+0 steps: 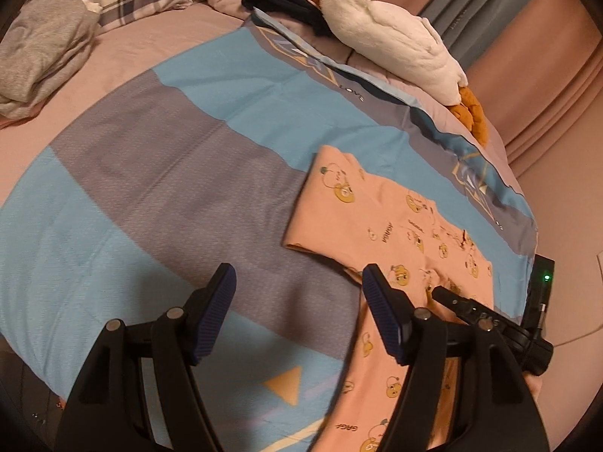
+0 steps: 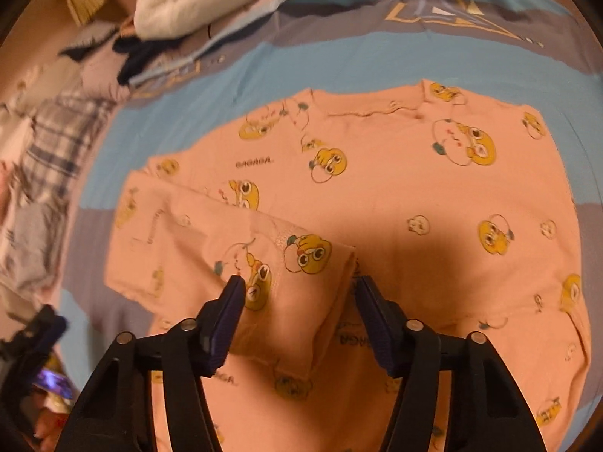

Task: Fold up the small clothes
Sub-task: 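Reach the right gripper to the onesie leg and close on it, then lift the leg and carry it over the onesie body with the right gripper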

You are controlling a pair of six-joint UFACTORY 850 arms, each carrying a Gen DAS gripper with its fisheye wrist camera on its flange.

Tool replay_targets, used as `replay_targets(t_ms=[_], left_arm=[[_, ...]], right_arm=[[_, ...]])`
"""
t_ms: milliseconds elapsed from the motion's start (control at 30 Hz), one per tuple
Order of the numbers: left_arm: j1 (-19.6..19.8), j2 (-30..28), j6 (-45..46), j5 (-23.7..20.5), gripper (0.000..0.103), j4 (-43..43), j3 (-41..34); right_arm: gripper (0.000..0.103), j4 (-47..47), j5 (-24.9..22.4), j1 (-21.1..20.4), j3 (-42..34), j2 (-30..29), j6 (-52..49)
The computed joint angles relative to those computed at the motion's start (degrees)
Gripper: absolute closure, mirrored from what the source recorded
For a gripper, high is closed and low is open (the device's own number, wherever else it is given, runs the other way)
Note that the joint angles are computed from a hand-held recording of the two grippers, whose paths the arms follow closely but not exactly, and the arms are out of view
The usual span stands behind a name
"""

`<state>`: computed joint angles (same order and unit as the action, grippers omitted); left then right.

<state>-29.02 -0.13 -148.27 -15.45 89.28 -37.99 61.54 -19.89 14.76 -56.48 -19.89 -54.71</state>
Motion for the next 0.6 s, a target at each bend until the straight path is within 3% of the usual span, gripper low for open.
replay_targets(t_ms=[100,167,200,267,300,467,600], left_arm=[[0.3,0.0,-0.5,0.2,0.034,0.3,0.2],[0.4,0.1,-1.0,0.3,0.033,0.8,0.4],[0.5,0.1,-1.0,0.4,0.034,0.9,0.5],[0.6,0.2,-1.8,0.6,0.034,1.6,0.6],[0.6,0.1,-1.5,0.5,0.033,1.2,0.6],[1.0,0.3,-2.3,0.9,0.034,1.9,0.9],[1.5,0.0,-3.0,1.4,0.034,2.7,0.9]], right_arm=[[0.047,-3.9,3.0,1.5,0.2,0.3,3.0],[0.067,-8.6,5.0,2.0,0.2,0.4,6.6],[0.07,-9.4,5.6,2.1,0.4,0.5,6.9],[0.088,-7.4,4.8,1.8,0.4,0.6,4.4],[0.092,-5.8,3.7,1.5,0.5,0.8,2.5],[0.094,-5.6,4.2,2.8,0.0,2.7,-0.4],[0.094,1.5,2.8,2.7,-0.1,6.3,-10.3]])
